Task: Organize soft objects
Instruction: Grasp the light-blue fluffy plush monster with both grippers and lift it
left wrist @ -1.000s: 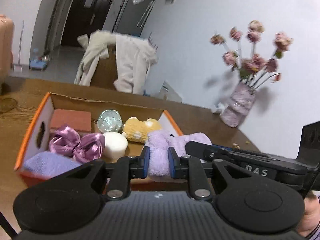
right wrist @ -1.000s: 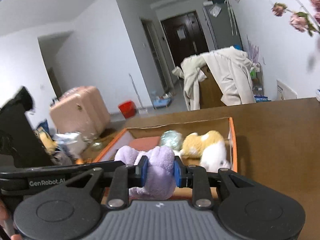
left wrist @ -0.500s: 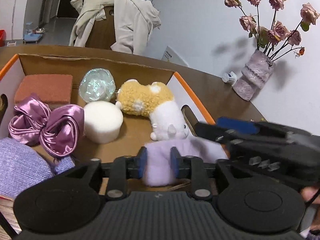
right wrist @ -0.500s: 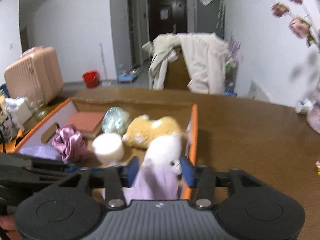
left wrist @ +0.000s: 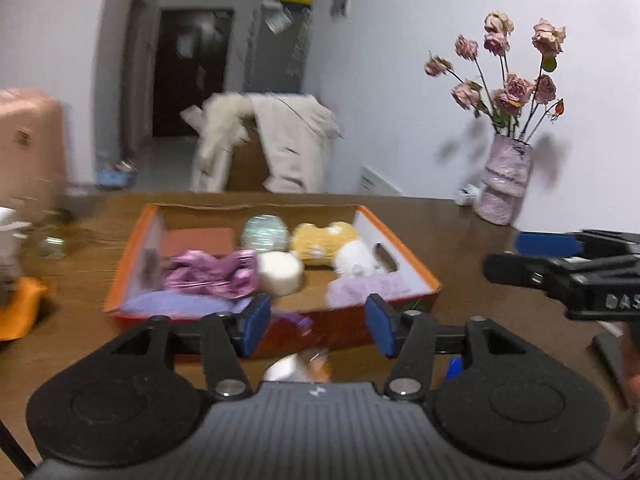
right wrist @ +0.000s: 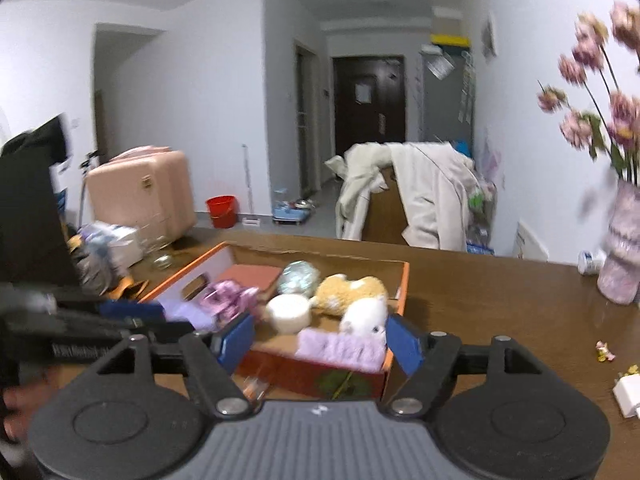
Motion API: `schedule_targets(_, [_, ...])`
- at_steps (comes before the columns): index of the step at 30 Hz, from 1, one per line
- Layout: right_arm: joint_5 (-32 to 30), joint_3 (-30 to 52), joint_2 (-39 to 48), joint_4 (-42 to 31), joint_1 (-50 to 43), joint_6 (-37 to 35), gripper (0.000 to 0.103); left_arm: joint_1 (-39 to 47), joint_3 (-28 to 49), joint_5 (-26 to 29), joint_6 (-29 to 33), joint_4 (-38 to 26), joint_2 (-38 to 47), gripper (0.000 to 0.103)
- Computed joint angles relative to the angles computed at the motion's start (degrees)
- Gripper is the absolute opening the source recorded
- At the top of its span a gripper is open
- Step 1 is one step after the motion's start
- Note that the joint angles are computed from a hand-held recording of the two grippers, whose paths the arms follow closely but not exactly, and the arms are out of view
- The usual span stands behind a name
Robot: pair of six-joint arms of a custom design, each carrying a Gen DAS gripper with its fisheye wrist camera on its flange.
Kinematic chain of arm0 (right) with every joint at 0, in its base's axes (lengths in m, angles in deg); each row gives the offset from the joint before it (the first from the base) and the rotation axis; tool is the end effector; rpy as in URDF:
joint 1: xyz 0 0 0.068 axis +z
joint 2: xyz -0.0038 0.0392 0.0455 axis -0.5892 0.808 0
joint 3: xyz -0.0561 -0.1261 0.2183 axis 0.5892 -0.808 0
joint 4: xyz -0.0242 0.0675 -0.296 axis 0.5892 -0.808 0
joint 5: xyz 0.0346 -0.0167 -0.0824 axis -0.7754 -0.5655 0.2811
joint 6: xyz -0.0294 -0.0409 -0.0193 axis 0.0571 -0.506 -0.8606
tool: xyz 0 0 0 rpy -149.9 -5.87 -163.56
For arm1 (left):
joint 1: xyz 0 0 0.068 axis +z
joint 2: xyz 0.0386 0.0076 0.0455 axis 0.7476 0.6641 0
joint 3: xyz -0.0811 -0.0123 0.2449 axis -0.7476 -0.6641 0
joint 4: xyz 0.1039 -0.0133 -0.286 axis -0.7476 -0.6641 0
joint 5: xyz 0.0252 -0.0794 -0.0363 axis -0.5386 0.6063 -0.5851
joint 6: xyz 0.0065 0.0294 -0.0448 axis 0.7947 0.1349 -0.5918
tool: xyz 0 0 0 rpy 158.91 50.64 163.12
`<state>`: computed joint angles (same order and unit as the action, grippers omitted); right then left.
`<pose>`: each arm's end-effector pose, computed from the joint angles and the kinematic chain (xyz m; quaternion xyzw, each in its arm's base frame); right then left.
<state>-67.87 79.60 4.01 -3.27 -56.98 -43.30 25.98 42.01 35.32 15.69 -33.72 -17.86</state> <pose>0.2804 -0.0816 0.2293 -0.1704 0.8247 0.1343 0.5224 0.2660 -0.1044 0.2062 0.0476 0.8547 -0.0931 0.5084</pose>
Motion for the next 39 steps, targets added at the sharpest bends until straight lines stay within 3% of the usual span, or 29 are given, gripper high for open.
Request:
schedule_targets(3, [-5.6, -9.0, -11.2, -1.7, -5.0, -2.1, 0.079, -6.3, -10.0, -10.9, -0.9, -4.8, -17.0, 0.079])
schedule_targets(7, [-10.9, -18.5, -23.7, -9.6, -12.4, -7.4, 0.08, -18.4, -19.4, -24.9, -4.5, -15.7, -36.9, 0.086])
schedule_targets(11, [-14.6, -23.9, -30.2, -21.7, -20.2, -18.1, 0.08, -30.3, -23.2, -35.2, -13.0, -27.8, -47.4, 0.088])
schedule_targets(15, [-16.5, -26.2, -31.8, -29.7, -27.0, -26.5, 0.08, -37.8, -25.1, -41.4, -18.1, -32.2, -49.1, 0.093])
schedule_targets(18, [-18.1, -26.9, -31.4, -29.6, -31.2, -27.7, 0.08, -38.8, -25.1, -41.3, -19.7, -31.9, -46.4, 0.093])
schedule_targets(21, [-16.1, -27.6, -29.8, -21.5, -31.0, -20.7, 0.08, -38.2, -25.3, -40.2, -18.2, -29.7, -45.3, 0.095])
schedule_targets(26, [-9.6, -24.9, -15.2, -4.5, -25.7, -10.9, 0.08, -35.4, -25.1, -37.0, -16.0, -23.5, -40.0, 0.095])
schedule_targets(31, [-2.3, -19.4, 0.7, 6.5, -18.6, -4.2, 0.079, -32.4, -24.3, -33.4, -13.9, -15.8, -32.0, 0.095])
schedule_targets(34, [-1.1, -16.3, 7.2, 8.7, -16.1, -1.7, 0.074, -30.5, -24.2, -30.9, -13.2, -12.2, -29.1, 0.095])
schedule_targets(37, [-3.8, -14.3, 9.6, 4.3, -16.0, -3.2, 0.057, -29.4, -23.5, -29.0, -12.2, -8.7, -25.3, 0.095])
schedule_targets(39, [-6.3, -14.7, 7.7, -1.1, -16.9, -7.6, 0.053, -29.0, -23.2, -27.9, -11.3, -6.9, -23.4, 0.095])
